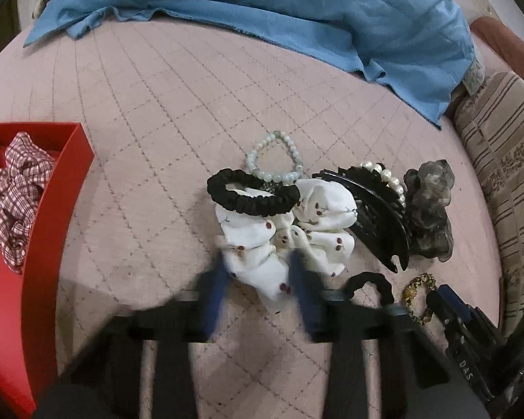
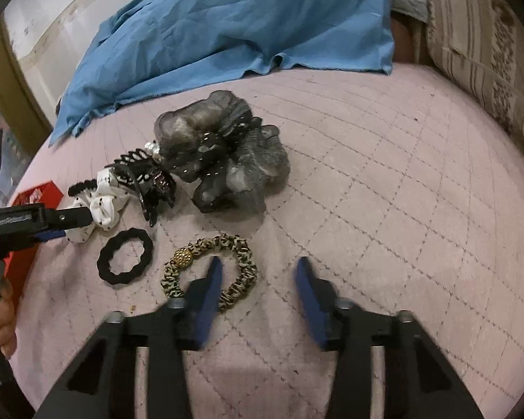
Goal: Organize jewelry
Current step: 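Grasp the white polka-dot scrunchie with the left tool while the right tool grasps the leopard hair tie, then carry both items into the red tray and open both tools to release them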
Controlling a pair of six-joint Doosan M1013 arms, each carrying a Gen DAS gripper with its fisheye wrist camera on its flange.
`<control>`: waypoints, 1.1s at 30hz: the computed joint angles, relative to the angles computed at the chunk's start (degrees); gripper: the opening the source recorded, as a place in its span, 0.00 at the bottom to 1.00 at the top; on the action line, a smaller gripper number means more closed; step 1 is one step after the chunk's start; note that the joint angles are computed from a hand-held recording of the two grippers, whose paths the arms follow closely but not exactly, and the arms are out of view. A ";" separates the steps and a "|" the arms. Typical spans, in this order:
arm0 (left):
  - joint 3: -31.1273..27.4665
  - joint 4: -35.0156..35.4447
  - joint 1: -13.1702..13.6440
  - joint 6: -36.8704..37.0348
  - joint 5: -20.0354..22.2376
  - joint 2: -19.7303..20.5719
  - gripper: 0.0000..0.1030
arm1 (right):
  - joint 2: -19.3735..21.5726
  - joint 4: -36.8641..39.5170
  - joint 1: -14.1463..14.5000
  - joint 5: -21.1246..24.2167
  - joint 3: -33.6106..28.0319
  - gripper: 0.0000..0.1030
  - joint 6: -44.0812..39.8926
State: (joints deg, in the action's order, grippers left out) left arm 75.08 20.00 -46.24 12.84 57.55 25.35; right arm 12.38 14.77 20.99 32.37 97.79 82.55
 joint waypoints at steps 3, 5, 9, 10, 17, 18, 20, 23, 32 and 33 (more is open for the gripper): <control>0.00 0.23 -0.38 -0.33 0.29 -0.36 0.10 | -0.09 0.56 0.04 -0.10 0.04 0.12 -0.98; 0.57 1.21 -1.04 -1.09 -0.21 -1.24 0.10 | -0.26 2.92 -0.44 0.10 0.14 0.08 -2.12; 1.49 4.90 -3.09 -1.92 1.11 -3.20 0.10 | -1.15 9.04 -1.38 0.03 0.96 0.08 -5.36; 1.63 5.86 -3.54 -1.99 1.57 -3.52 0.10 | -1.58 9.01 -1.25 -0.43 1.37 0.08 -5.44; 5.07 14.58 -7.34 -4.34 5.41 -7.41 0.10 | -3.71 7.67 -0.27 -2.96 3.24 0.08 -4.17; 5.55 15.35 -7.66 -4.76 5.74 -7.91 0.10 | -3.94 8.48 -0.35 -2.71 3.32 0.08 -4.15; 6.77 16.40 -7.81 -5.66 5.94 -8.98 0.10 | -4.50 8.70 -0.27 -2.54 3.41 0.08 -3.35; 9.19 17.36 -7.76 -8.12 5.60 -10.87 0.10 | -5.56 9.13 0.24 -2.50 3.61 0.08 -2.78; 17.25 19.67 -6.73 -17.76 6.17 -17.10 0.10 | -6.49 7.35 5.47 -0.18 0.58 0.08 -5.00; 18.12 19.38 -6.50 -18.46 6.58 -17.78 0.10 | -6.39 7.67 6.08 0.21 0.17 0.08 -5.48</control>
State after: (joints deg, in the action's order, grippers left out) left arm 93.20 39.38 -52.75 -5.62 64.13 7.57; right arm 5.99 22.44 27.06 32.58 97.96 77.07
